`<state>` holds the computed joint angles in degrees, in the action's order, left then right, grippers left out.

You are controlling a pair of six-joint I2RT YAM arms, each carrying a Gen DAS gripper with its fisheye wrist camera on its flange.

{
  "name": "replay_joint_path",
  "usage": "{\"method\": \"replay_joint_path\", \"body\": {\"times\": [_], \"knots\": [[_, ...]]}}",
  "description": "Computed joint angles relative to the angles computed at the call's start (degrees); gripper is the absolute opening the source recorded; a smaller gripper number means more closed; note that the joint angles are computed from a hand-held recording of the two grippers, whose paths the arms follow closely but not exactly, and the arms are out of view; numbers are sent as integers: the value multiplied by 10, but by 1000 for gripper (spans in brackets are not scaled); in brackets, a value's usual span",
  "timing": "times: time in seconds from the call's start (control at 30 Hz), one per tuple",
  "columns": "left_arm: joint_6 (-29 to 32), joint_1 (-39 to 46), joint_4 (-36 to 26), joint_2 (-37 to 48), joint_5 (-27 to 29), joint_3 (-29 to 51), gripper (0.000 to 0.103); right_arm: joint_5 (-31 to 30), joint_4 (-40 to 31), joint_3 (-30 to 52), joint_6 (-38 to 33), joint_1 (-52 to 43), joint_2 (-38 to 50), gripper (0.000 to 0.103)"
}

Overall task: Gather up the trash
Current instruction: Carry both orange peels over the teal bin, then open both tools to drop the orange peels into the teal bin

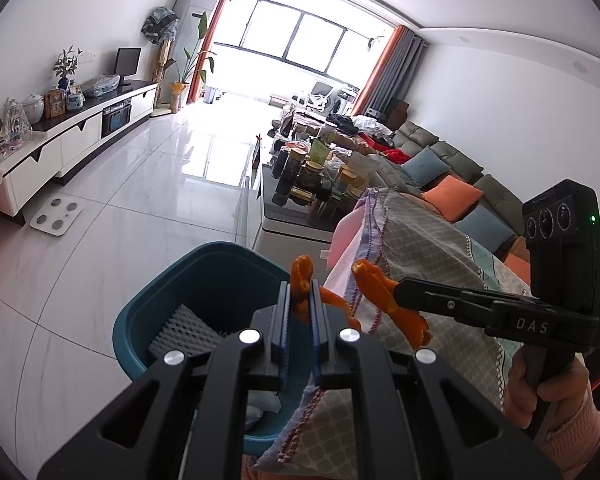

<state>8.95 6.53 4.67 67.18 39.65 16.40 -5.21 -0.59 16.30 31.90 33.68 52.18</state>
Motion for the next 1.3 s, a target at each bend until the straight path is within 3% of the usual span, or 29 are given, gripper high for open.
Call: {"method": "replay_joint_path", "body": {"times": [1.3], "knots": [[-49,-41,96,100,-63,6,10,-5,96,24,17,6,136,7]]}}
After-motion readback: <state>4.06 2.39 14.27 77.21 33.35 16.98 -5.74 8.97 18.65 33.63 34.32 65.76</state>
